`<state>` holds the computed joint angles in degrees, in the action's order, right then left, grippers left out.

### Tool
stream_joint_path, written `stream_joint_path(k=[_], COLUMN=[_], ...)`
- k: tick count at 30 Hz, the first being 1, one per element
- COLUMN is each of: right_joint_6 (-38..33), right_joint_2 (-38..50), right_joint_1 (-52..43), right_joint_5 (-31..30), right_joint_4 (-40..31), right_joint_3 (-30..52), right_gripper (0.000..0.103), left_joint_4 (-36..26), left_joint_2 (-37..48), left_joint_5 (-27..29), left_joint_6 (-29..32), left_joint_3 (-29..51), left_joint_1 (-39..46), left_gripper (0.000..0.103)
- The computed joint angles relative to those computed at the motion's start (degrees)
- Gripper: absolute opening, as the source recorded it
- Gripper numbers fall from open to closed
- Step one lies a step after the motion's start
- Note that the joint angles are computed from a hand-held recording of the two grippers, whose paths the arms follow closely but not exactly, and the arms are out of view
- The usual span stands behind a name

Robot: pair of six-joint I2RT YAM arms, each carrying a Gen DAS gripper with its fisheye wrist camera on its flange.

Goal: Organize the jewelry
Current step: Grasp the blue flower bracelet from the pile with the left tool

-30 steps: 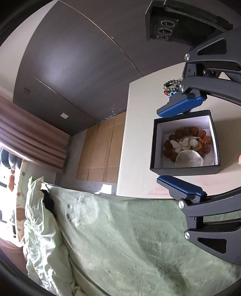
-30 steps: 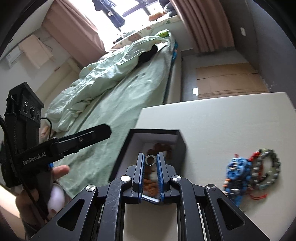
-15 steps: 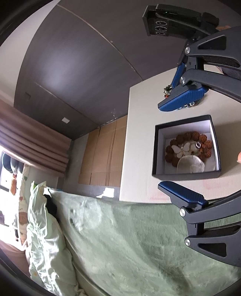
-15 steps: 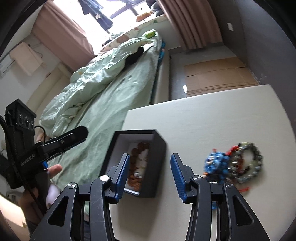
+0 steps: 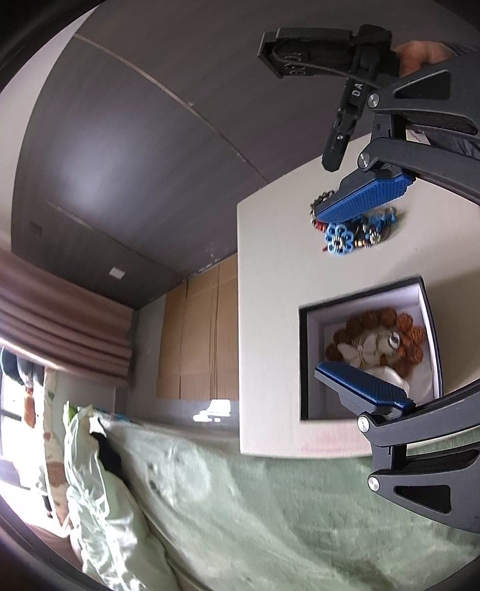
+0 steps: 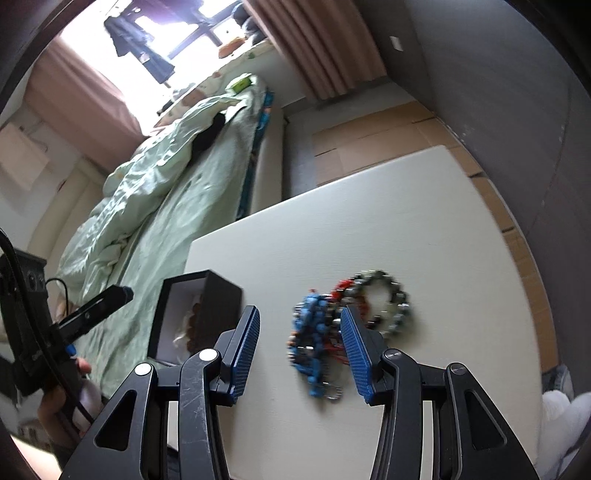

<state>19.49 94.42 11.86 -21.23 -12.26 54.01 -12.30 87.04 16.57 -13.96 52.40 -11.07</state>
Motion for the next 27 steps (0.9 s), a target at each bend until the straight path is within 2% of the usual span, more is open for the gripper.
stream_joint_path(k=[3, 7, 15, 18, 24, 27], right_joint_6=[-0.33, -0.65, -1.31, -1.62, -2.42, -2.49], right_joint_2=[-0.27, -0.32, 1.03, 1.96, 3.51, 4.32], right_joint_1=[-2.43, -5.28, -9.17, -9.8, -10.8, -10.9], right_joint_5=[-0.5, -1.65, -3.33, -2.8, -2.29, -1.77], right_joint_4=[-0.48, -1.38, -1.78, -1.63, -0.95, -0.94], right_joint_3=[-0.75, -1.53, -1.89, -1.75, -1.26, -0.75], right_gripper=[0.047, 0.047, 0.047, 0.047, 0.046, 0.046], left_joint_4=[0.3, -0.75, -0.92, -2.09, -4.11, -6.02], left_joint_2=[1.11, 4.22, 10.9, 14.87, 21.29, 25.05], left_joint_5=[-0.46, -1.58, -2.98, -3.35, -4.59, -5.46], left_joint_6=[0.33, 0.75, 0.24, -0.48, -1.39, -1.87], left_joint_3=[0.94, 3.31, 8.09, 11.15, 16.03, 19.28], left_joint_1=[-2.47, -6.19, -11.68, -13.11, -15.33, -15.91], left_gripper=[0.077, 0.064, 0.057, 0.048, 0.047, 0.043])
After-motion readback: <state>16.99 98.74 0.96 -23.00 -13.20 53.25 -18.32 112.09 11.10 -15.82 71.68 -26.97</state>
